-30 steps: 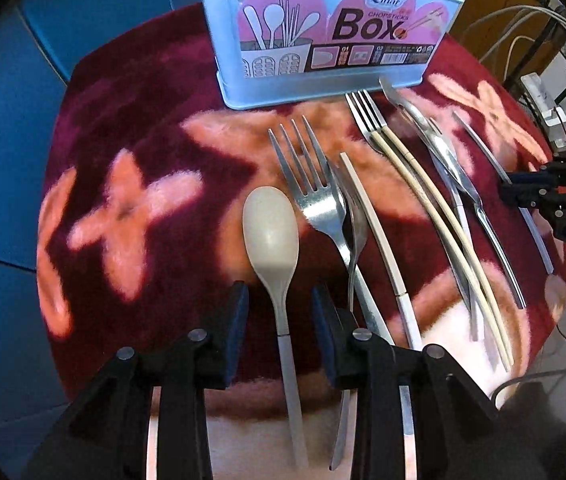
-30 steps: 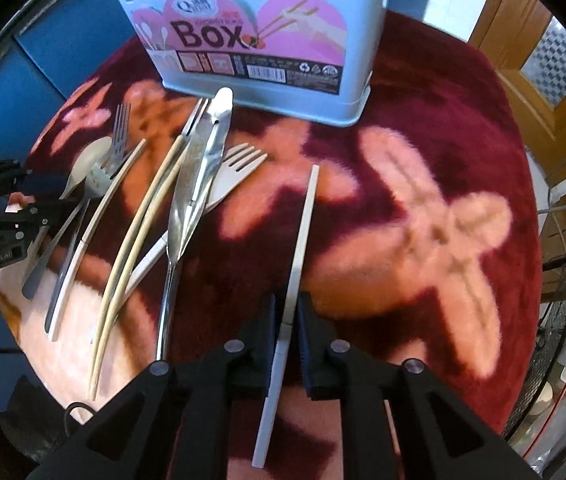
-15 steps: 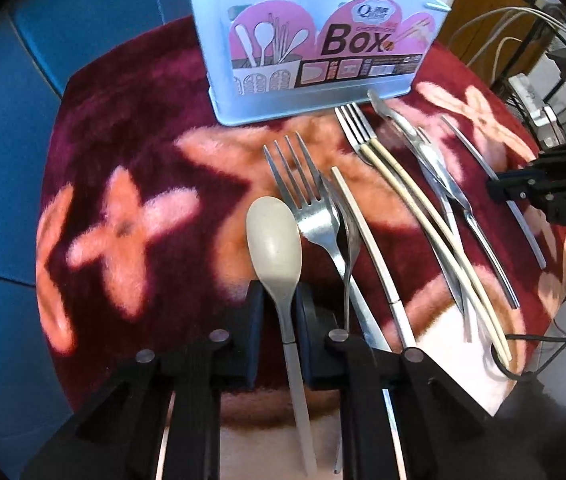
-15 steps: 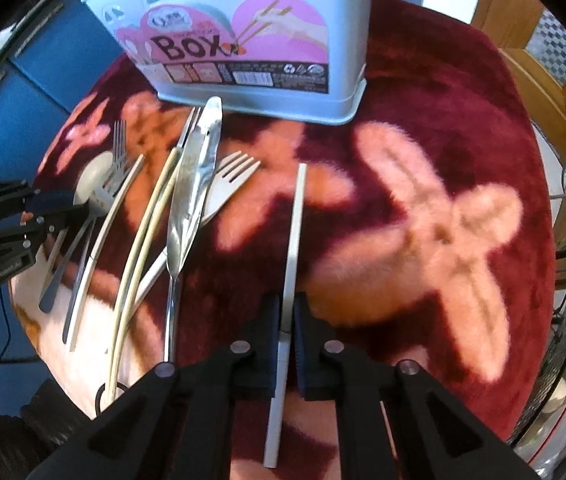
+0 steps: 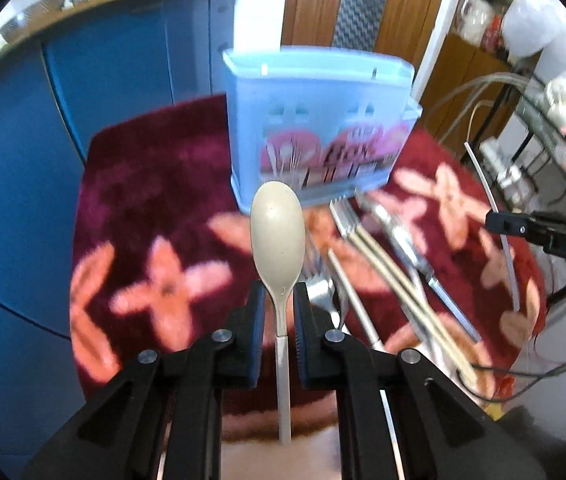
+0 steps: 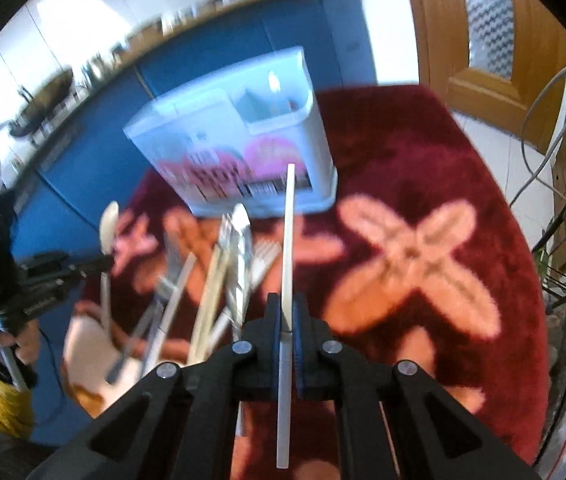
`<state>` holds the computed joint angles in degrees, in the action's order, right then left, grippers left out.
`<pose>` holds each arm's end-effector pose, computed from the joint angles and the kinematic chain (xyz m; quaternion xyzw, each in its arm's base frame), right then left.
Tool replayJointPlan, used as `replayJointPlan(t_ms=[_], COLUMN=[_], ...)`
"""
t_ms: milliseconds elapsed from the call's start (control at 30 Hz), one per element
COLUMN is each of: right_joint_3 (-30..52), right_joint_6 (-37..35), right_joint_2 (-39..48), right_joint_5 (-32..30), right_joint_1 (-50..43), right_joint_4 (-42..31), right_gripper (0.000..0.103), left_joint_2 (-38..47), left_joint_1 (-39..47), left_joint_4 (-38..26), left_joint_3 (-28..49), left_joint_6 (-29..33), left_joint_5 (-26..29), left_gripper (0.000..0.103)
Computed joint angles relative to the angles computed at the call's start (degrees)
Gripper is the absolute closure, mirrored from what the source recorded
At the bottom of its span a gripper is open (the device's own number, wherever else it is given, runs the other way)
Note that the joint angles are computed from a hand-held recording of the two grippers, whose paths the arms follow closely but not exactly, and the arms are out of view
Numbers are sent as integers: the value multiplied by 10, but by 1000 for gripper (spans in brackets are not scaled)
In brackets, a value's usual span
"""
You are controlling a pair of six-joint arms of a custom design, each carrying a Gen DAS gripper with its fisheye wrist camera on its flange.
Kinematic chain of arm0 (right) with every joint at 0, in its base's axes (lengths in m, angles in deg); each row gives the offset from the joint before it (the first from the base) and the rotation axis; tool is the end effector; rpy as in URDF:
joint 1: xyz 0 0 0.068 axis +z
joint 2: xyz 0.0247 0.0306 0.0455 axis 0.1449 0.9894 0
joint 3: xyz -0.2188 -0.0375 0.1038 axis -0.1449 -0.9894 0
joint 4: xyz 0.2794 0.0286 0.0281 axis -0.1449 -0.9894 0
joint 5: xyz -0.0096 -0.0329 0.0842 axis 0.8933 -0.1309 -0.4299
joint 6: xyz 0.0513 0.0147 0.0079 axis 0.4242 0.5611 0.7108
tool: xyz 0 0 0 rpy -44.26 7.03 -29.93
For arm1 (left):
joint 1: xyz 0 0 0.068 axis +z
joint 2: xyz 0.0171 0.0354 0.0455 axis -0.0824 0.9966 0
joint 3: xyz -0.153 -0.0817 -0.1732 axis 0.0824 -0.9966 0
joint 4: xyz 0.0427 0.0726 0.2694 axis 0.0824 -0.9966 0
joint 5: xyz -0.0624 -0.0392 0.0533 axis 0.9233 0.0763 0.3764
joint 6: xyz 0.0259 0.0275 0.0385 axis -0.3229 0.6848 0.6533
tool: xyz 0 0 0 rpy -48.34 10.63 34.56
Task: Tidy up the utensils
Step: 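Lift the spoon with the left tool while the right tool carries the chopstick over the blue box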
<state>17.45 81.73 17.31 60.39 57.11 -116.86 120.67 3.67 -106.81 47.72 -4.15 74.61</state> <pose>0.1336 0.1318 0.2197 0.1055 0.9242 0.1345 0.3414 0.2637 0.0212 0.2742 0.3039 0.9002 -0.1512 0.2728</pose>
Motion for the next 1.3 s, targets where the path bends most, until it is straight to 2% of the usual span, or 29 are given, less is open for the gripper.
replayJointPlan(t_ms=[67,100,133,267,600,733,1100,1300], right_joint_3=[-2,8,8,13,27,39,89,107], right_joint_6=[2,5,2,-37,-151,-187,-309,-382], right_joint_2=[-29,-10,-21,-18,18,43,150,230], right_joint_5=[47,68,93,127,92,89,120,139], right_joint_1=[23,36,45,39,-22,-49,-108,-128], right_joint_4=[-2,14,18,79,202,248,411,511], right_gripper=[96,96,96,96,96,96,96,96], left_joint_2=[-12,-15,-20,-35,-47,-39,21,69], left_joint_1=[7,12,15,13,-8,-19,-92,-128], left_joint_4=[4,3,7,35,114,135,249,315], left_joint_3=[5,8,11,12,35,73,160,173], left_joint_6=[-17,-23,-35,-87,-202,-242,-348,-376], left_joint_5=[26,38,53,82,83,85,10,-39], left_gripper=[93,95,101,101,101,101,101,101])
